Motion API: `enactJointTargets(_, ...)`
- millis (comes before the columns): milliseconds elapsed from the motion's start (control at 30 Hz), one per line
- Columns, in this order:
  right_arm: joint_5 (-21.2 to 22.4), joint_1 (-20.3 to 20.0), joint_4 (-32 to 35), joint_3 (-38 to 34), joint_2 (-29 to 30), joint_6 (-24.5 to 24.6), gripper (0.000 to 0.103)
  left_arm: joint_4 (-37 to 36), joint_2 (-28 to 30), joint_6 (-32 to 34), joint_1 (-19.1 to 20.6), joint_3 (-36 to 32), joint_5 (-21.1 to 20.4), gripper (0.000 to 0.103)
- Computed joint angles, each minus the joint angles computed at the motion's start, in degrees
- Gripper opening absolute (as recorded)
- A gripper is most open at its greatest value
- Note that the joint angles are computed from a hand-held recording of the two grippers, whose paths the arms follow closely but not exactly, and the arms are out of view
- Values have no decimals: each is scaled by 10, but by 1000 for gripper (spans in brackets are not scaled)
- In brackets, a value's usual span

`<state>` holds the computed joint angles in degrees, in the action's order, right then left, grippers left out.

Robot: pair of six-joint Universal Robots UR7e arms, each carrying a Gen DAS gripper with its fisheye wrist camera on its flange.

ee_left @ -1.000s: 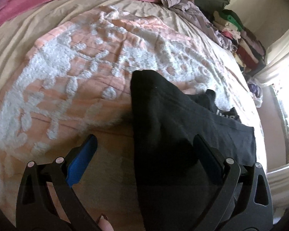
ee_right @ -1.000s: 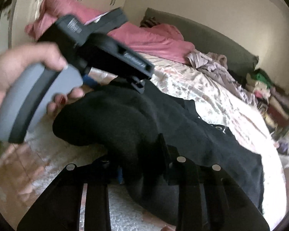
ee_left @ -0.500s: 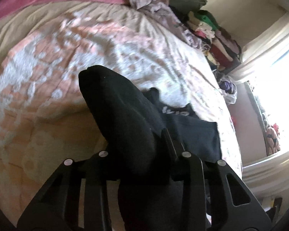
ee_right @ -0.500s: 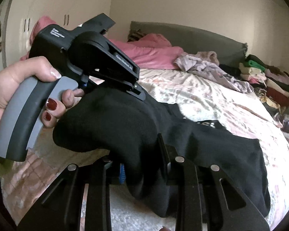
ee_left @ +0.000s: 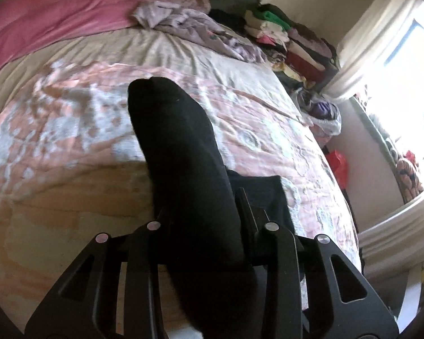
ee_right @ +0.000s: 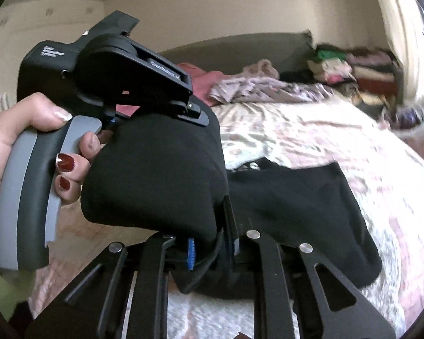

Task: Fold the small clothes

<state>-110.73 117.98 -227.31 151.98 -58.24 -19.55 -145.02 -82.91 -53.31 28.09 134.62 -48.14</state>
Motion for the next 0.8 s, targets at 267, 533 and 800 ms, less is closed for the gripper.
enactJointTargets(267, 53, -86, 33, 35, -56, 58, 12, -28, 118, 19, 12, -50, -17, 25)
enactJointTargets(533, 75, -137, 40, 70, -90, 93, 12, -33, 195, 23, 12, -80, -24, 25)
enactJointTargets(800, 84, -164, 50, 83, -106, 104, 15, -98, 232, 56, 11, -81, -44, 63)
